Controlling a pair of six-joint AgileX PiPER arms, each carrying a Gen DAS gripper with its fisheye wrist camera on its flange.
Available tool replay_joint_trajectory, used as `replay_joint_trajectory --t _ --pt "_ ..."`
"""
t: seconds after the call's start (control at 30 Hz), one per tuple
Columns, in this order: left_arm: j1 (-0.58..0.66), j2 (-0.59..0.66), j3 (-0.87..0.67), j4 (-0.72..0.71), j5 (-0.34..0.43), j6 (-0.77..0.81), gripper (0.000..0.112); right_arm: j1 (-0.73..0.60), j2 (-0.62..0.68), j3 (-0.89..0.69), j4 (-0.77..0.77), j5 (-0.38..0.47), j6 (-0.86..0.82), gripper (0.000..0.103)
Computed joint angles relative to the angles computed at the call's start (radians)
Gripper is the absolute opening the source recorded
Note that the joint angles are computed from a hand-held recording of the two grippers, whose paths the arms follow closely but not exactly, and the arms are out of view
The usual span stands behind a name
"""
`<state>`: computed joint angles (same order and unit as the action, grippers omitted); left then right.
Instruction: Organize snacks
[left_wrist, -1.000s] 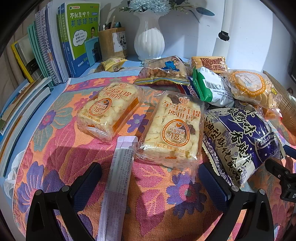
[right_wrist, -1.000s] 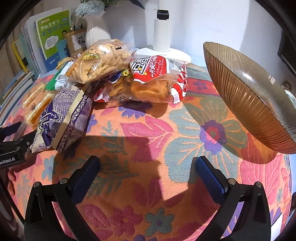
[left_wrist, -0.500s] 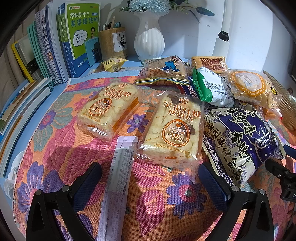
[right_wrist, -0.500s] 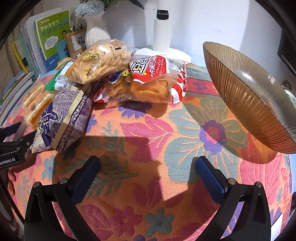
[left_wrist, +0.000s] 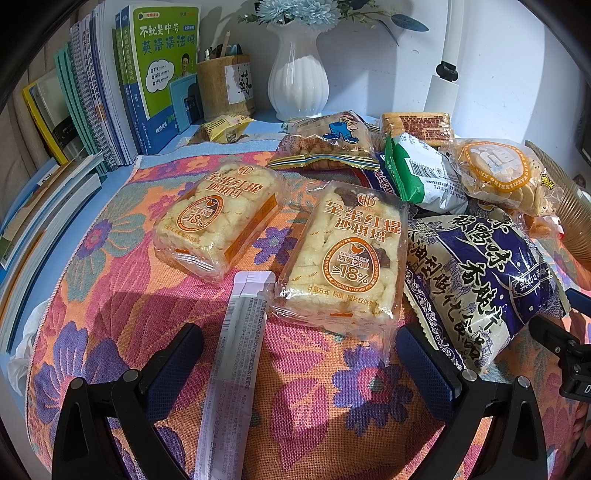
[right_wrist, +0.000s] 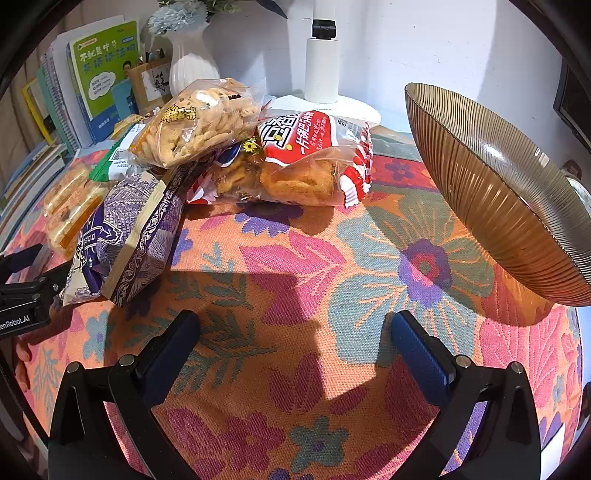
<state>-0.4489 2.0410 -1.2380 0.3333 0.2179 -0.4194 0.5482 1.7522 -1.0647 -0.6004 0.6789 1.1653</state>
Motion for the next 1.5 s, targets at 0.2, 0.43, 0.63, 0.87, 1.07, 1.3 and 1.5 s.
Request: replay_joint_trajectory --t 0.2,0.43,0.63,0.87,1.07,1.3,1.5 --pt "0.000 0.000 0.000 0.000 0.000 0.000 0.103 0.000 0.001 -0.002 0.000 0.001 0.000 0.103" --pt "0.000 0.000 0.000 0.001 0.000 -0.001 0.103 0.000 0.001 -0.002 0.000 0.001 0.000 0.103" --pt "0.000 0.000 0.000 0.001 0.000 -0.001 0.103 0.000 0.001 -0.001 0.000 0.001 0.000 0.103" --pt "0.000 0.000 0.000 0.001 0.001 -0.001 0.103 0.000 0.001 -0.002 0.000 0.001 0.000 0.103" --pt "0.000 0.000 0.000 0.002 0.000 -0.002 0.103 0.000 0.001 -0.001 -0.001 0.001 0.000 0.103" --pt "0.000 0.000 0.000 0.003 0.001 -0.002 0.103 -0.007 0.008 -0.010 0.005 0.004 -0.003 0.103" --pt "0.000 0.000 0.000 0.004 0.001 -0.004 0.103 -0.009 0.018 -0.020 0.000 0.008 0.002 0.103"
